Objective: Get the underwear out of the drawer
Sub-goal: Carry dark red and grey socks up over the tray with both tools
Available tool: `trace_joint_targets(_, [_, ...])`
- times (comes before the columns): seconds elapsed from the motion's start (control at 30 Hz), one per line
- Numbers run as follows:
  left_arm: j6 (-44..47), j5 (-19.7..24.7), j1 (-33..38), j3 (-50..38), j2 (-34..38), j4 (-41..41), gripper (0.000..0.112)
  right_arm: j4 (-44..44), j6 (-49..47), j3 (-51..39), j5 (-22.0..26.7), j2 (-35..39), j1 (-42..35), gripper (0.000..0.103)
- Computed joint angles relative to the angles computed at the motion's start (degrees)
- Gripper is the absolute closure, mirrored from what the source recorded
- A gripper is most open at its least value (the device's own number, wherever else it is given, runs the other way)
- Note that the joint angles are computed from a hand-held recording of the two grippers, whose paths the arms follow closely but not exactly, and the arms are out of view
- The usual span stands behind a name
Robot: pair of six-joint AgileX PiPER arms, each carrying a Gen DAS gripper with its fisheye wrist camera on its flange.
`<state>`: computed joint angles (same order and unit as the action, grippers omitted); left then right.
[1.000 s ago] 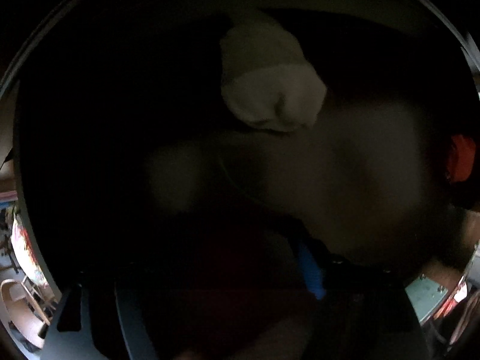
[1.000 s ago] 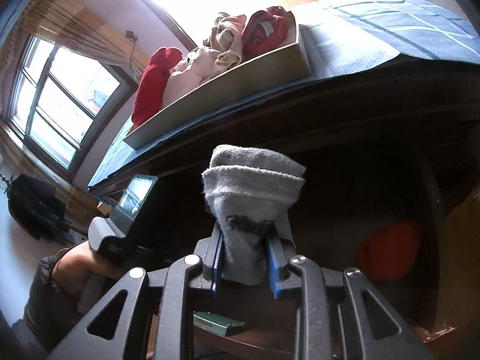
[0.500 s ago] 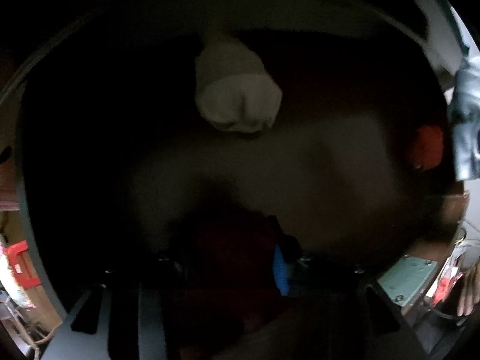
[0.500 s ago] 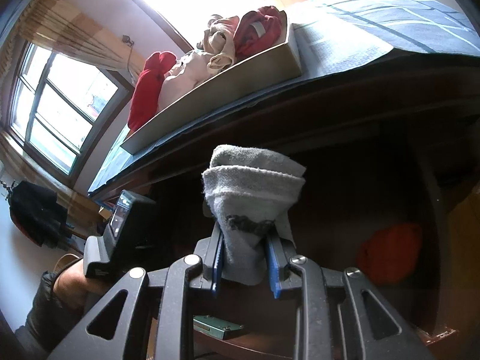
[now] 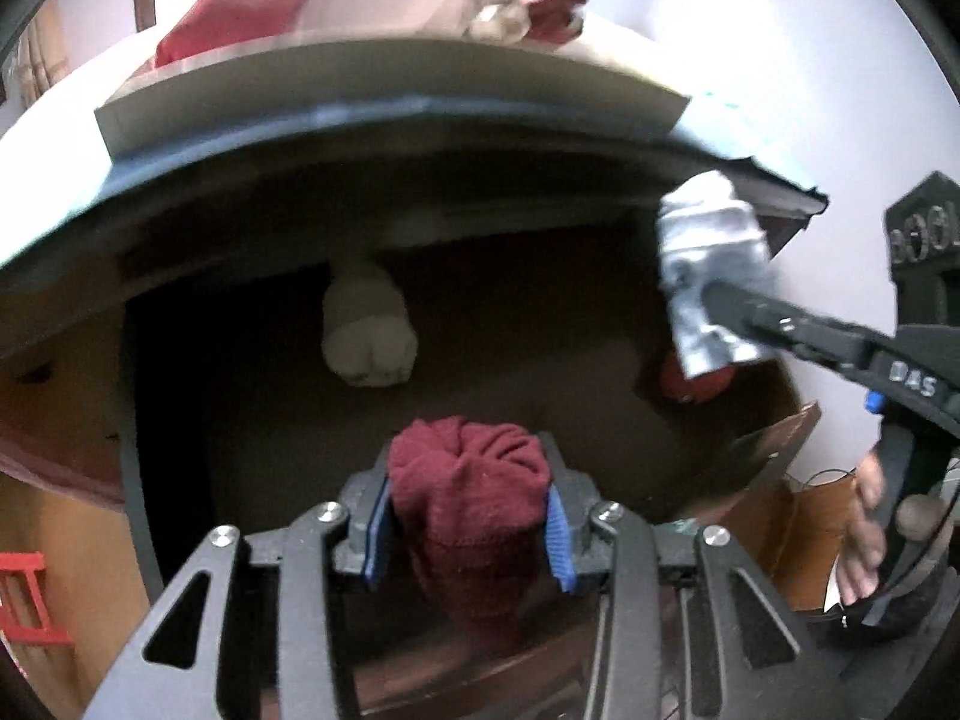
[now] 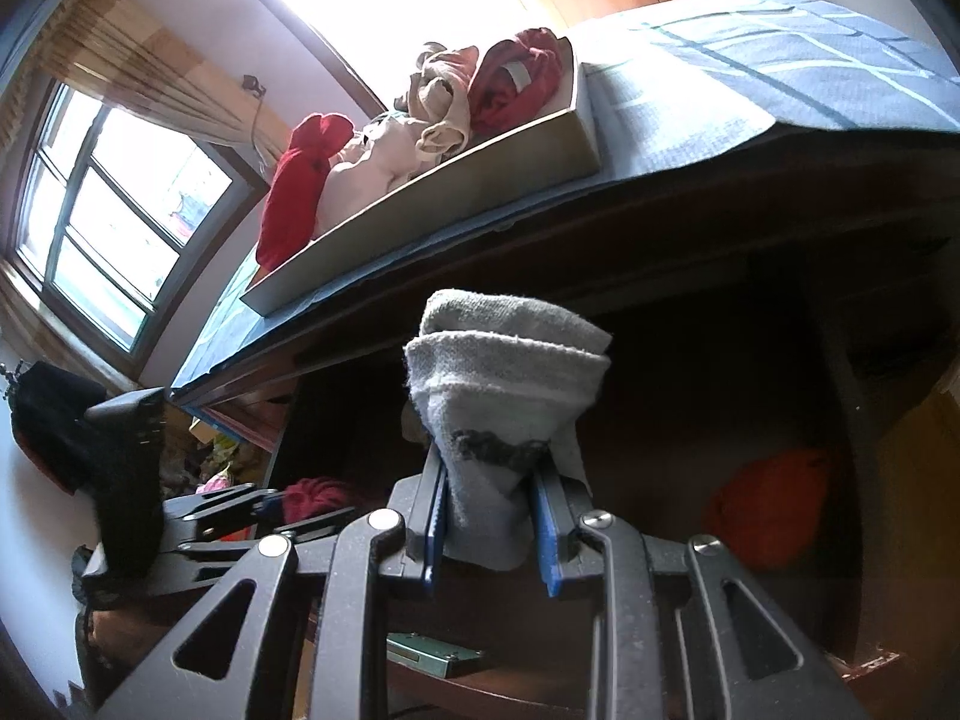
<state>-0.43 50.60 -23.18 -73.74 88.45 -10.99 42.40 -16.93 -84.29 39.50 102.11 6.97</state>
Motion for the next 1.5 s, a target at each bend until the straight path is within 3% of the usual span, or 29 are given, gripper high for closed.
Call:
trace_joint_targets(0.13, [-3.08,2.48,-1.95,-3.18,-2.25,3.40,0.072,-1.81,1.50,-0.23,-0.37,-0.81,0.51,0.075])
trace_joint_targets(0.27, [3.19,4.13,3.88,-9.47,0.45,1.17,0.072,-4.19,3.50,-0.80,-0.79,-1.82,1.43,0.075])
trace_joint_targets(0.37, [4.83,0.64,4.57,-9.52,2.50,0.76,0.072,-6.34,5.31,-1.52,-1.13,-2.55,2.40,0.075])
trace_joint_targets(0.8, [6.85,-4.45,7.79,-12.78,-3.25,-3.34,0.072,-19.34,14.77,-9.69,-1.17,-4.56,7.48,0.075])
trace_joint_targets(1.17, [3.06,-7.54,8.76,-23.05,1.32,0.62,0.072,-32.09,22.94,-29.45,4.11,4.20,11.64,0.075])
trace_joint_targets(1.5, [-0.16,-7.90,7.98,-31.27,7.78,3.78,0.072,-37.75,25.92,-55.96,16.11,18.52,11.94,0.075])
